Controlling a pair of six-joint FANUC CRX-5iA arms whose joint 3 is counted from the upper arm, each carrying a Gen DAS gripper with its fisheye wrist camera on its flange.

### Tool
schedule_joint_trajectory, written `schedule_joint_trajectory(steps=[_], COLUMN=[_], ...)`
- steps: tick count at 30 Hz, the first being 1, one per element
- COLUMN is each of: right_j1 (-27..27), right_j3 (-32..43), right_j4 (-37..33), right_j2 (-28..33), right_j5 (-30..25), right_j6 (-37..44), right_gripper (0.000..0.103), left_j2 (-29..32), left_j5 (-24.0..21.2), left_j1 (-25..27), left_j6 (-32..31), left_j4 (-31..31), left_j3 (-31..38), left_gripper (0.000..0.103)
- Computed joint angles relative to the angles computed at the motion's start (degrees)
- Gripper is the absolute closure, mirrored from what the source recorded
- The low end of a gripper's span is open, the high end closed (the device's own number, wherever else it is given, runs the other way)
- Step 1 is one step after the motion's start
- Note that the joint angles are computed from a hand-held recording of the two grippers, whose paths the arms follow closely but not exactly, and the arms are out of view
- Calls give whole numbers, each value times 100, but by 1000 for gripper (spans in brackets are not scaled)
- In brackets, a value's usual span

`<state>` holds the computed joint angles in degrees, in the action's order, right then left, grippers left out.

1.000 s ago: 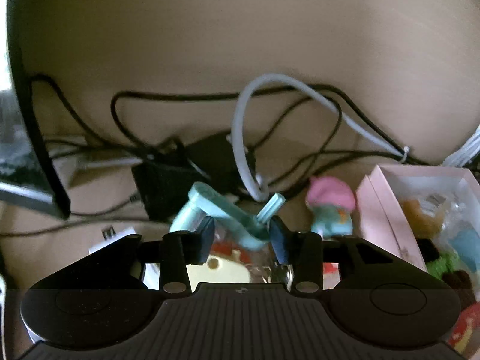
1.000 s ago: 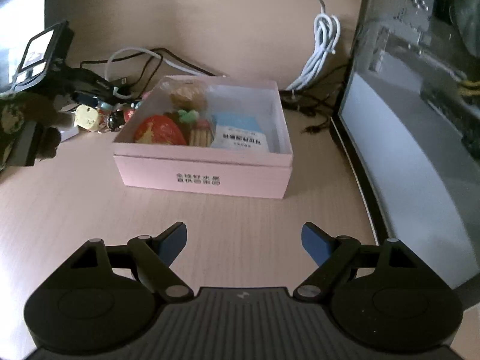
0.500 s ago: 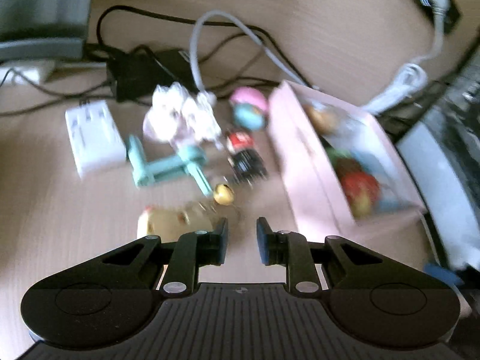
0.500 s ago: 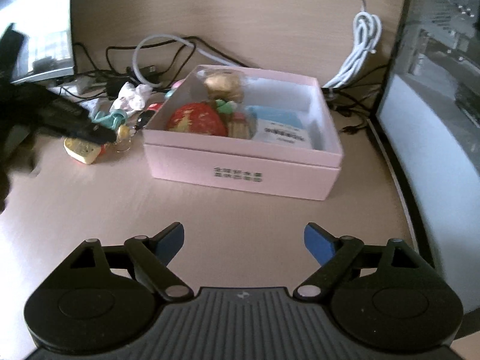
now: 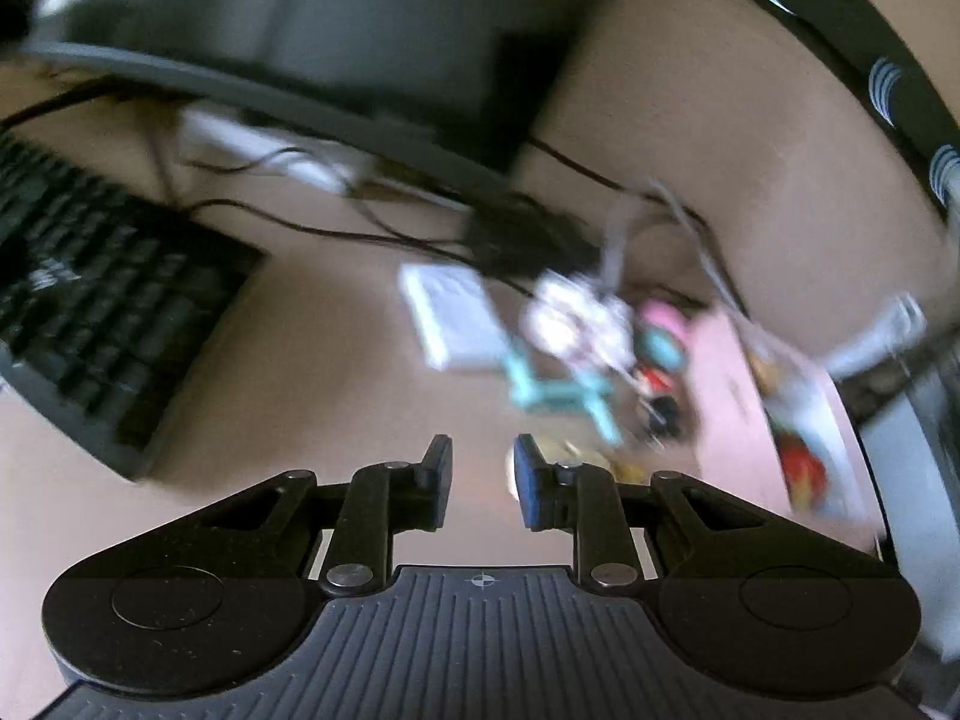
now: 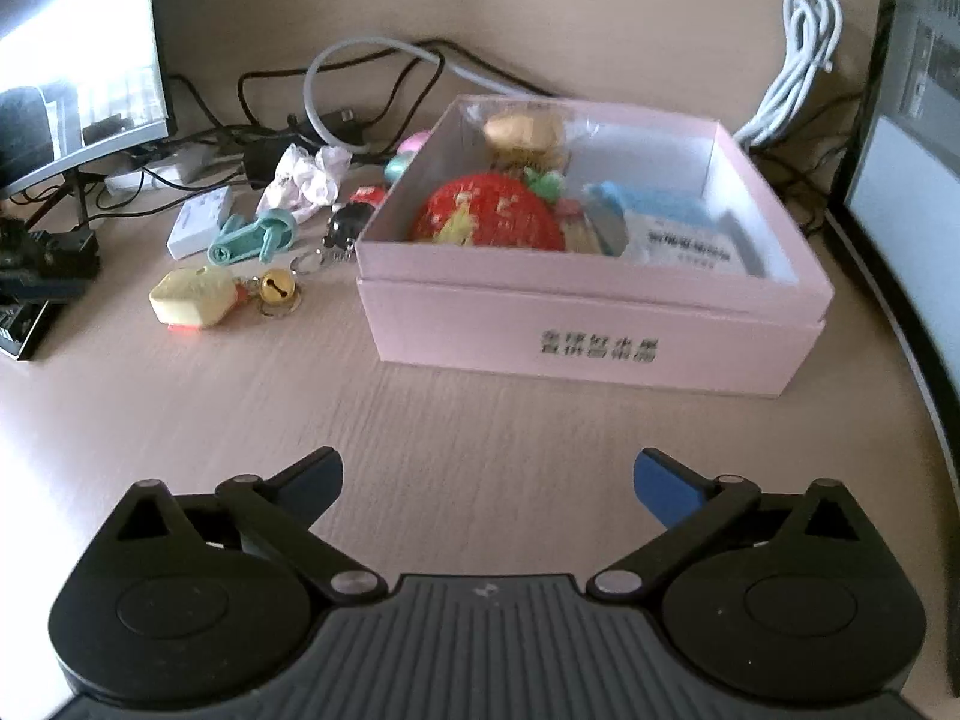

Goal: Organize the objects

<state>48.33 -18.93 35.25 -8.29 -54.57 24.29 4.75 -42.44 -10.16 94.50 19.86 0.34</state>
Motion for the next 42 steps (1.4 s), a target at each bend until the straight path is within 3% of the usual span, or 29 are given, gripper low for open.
schedule_joint_trajectory(steps=[4,8,12,17,26,28,30,34,42], right_j1=[-49,22,147,191,248,266,263,237,250], right_j3=[93,-2,-26,-27,-62,-9,31,72,36], right_j4=[-372,-204,-50,-84,45,23,-11,-97,-185], right_j2=[47,39,101,63,78,109,132,134,62], right_j5=[-51,-98,-247,-287,-335,-412,-447,-451,-400], right_j6=[9,-84,53,72,-197,-250,-230,-79,130], right_gripper=[0,0,0,0,0,0,0,0,0], left_j2=[354,929,1702,2465,2838,2858,2838,2885,3054], left_j5=[-30,-123,-591,-1570,-1870,-1820,-1724,-1866,-2207], left_j1=[9,-149,-403,-694,-905,-890,-847,-973,-1032], left_j6=[160,530,1525,2012,2122,2011,1813,1447,1725], left_j4=[-27,-213,-1304,-2449,-3230,-3123,-2872,-3165,-3325], left_j3=[405,1087,2341,3710,4367,4364,4276,4394,4752], left_gripper=[79,79,79,78,76,57,49,50,52])
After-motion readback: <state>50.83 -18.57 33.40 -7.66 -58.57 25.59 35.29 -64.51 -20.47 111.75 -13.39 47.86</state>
